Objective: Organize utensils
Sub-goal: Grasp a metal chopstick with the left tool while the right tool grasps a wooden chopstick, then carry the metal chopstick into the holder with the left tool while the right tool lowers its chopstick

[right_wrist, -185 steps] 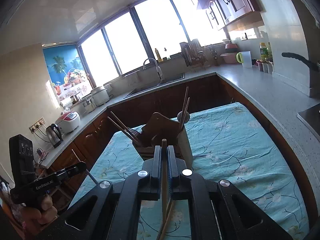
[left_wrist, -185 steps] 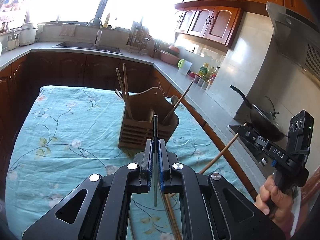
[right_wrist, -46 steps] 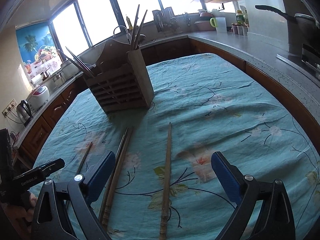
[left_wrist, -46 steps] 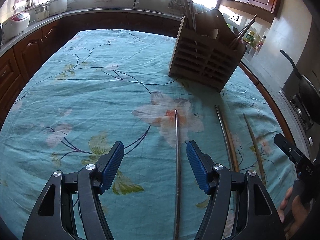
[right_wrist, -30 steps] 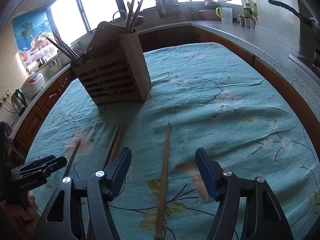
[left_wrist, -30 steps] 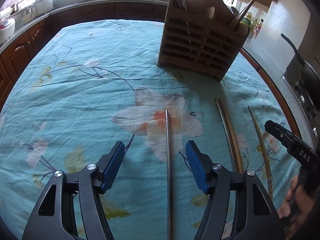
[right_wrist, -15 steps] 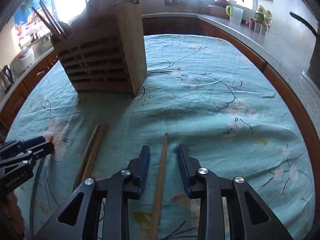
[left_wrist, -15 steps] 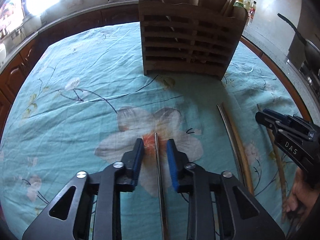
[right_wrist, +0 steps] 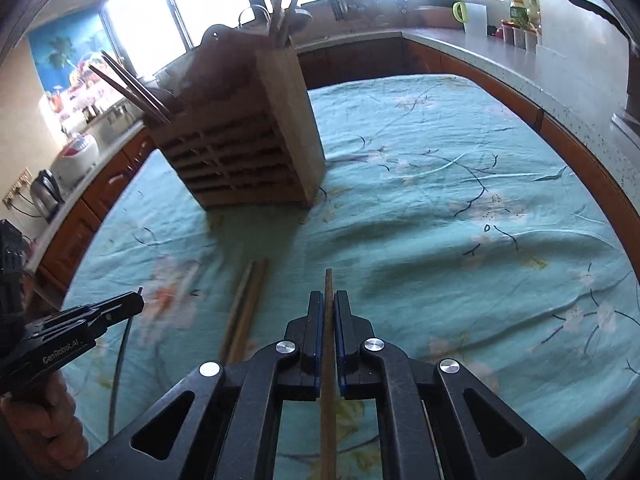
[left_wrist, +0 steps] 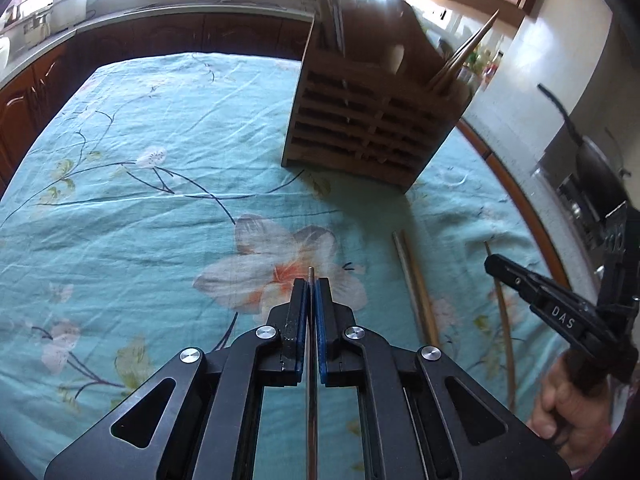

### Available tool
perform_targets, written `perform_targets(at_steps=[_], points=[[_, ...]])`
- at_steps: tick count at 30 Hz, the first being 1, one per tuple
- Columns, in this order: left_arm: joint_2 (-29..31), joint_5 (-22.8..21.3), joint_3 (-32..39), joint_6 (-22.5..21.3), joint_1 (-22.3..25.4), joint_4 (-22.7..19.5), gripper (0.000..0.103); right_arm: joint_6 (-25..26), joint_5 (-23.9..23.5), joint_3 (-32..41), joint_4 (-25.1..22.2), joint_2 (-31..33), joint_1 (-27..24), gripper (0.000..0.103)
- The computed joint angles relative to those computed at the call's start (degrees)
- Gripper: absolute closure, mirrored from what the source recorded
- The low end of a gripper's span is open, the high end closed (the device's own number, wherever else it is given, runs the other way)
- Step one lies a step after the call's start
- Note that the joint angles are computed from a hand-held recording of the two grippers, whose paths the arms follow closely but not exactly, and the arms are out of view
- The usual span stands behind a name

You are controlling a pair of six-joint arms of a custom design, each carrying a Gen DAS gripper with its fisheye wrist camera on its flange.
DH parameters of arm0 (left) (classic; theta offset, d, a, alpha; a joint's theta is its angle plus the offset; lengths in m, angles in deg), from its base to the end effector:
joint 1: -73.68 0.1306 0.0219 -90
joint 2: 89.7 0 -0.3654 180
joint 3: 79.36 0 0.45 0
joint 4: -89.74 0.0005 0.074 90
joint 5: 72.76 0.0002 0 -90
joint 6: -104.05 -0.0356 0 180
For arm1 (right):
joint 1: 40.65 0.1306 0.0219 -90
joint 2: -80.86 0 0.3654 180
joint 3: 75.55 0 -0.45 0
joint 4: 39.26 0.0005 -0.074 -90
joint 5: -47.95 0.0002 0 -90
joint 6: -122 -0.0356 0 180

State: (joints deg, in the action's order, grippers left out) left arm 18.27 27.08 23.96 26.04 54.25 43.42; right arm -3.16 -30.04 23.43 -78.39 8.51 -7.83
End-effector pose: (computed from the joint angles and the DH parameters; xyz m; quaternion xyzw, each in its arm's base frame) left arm 0.6124 -0.2230 0.3568 0.0895 0.9352 -0.1679 0.2985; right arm 0.5509 0.3459 0.3302 0.0566 0.9269 0.1192 0.3514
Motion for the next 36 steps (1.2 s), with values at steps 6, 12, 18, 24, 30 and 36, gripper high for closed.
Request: perform_targets(at_steps=[6,12,18,24,30,36], points=[[-6.1,2.3,-4.5,2.1,0.9,3.2,0.100,-0.7,0.3,-3.3,4.0,-4.6,1.4,0.098],[-10.8,3.4,-6.9,2.4,1.2,6.0,0.100,-0.3,1.6,-5.4,7.0,-8.6,2.7,0.098],[-14.8,4.5,-8.6,2.4,1.5,8.5,0.100,1.3,3.8,-6.2,9.2,-11.6,3.8,0.098],[-16.8,4.9,-9.3,2.7,1.9,9.8,0.100,3.1,6.1,-6.1,10.7,-13.3,4.5,0.098],[-17.5,4.6,-9.3,2.9,2.2,10.8,0.100,3.8,6.8,-5.7,11.3,-13.7,4.5,0.098],[-17.6,4.3,-8.9,3.1,2.4,11.7,0.100,4.2,7.2,-5.5,11.6,-13.8,4.4,0.098]])
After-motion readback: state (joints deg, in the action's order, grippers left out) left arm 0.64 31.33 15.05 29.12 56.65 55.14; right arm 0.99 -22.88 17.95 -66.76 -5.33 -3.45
